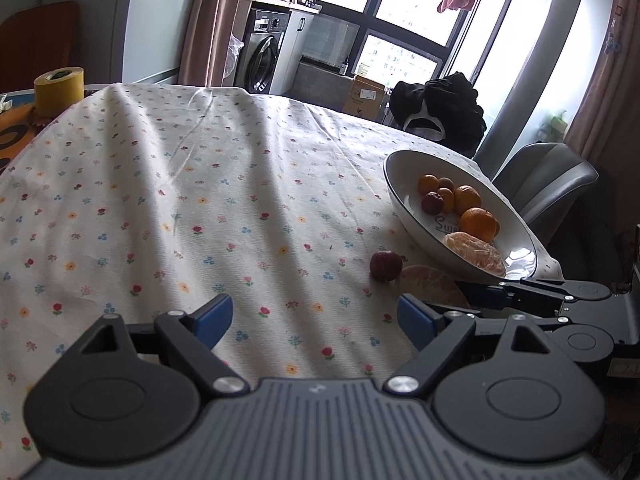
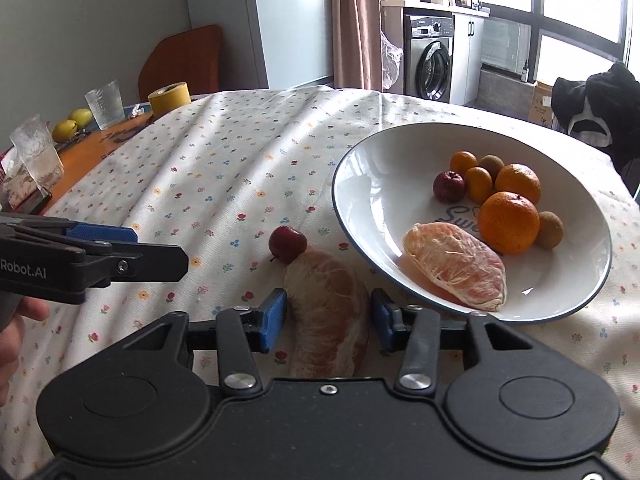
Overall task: Organize fruits
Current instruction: 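Grasp the wrapped pomelo piece with the right gripper while the left gripper grasps the small red plum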
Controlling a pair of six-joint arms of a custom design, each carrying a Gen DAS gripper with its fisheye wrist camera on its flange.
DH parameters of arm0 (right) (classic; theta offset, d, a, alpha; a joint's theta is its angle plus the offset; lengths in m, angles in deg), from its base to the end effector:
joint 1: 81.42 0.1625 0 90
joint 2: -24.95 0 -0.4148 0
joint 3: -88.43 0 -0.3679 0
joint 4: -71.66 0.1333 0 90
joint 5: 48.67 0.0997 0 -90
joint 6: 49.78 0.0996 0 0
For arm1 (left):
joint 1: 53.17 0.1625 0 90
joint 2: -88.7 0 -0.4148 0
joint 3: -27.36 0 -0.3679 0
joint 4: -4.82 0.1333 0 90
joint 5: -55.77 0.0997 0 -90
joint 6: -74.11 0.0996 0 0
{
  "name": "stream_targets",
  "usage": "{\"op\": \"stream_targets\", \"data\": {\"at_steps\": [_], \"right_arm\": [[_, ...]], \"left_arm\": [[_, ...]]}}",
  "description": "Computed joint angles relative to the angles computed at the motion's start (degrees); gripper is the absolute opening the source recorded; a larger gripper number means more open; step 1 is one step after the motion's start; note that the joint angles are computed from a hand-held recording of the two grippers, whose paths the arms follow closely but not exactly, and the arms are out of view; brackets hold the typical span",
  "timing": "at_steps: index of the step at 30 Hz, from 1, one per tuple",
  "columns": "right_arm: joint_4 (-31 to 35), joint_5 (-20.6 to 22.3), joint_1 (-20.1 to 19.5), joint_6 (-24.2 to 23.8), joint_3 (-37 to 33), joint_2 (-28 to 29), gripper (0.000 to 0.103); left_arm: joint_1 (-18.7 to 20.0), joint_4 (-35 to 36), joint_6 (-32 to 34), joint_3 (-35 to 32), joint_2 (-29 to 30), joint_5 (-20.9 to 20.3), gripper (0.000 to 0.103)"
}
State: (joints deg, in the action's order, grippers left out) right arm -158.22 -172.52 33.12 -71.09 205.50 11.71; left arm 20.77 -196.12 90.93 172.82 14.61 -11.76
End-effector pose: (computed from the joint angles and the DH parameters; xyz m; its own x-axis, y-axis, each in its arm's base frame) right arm 0.2557 -0.3726 -0.1079 -0.7086 -0.3108 0.6334 -0.6369 0.6682 -0.3846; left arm 0.0632 -0.3998 0.2054 -0.8528 0.2351 -0.4663 0.4806 0.7028 -0.5245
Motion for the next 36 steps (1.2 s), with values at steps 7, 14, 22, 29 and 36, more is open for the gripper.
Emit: {"op": "stream_targets", "data": {"at_steps": [7,14,22,29,36], "right_arm": [[0.71,1.4,-0.64,2.91,3.11,-2.38,0.038],[-2.71,1.59,-1.83,5.23,6.89,-3.98,0.038],[-6.68,1.39,-3.36,6.79,10.96,-5.5,0.038],[-8.76,1.69,-3.53,6.95,12.75,-6.07,0.038],[-9.64,2.61,-3.04,7.35,14.11,-6.71,0.038]], "left_arm": [[-1.08,-1.74,1.39,-0.04,2.26,-0.85,0.087],[-2.2,-3.35,2.21,-1.13,5.83,-1.47,0.076],[-3.33,-4.36,3.51,-3.2,9.98,-0.75,0.055],[-4.23,-7.1,5.23,-4.92,13.96,1.01,0.046],[-2.88,-6.99,5.35,-6.16,14.82,-1.26,0.022]]}}
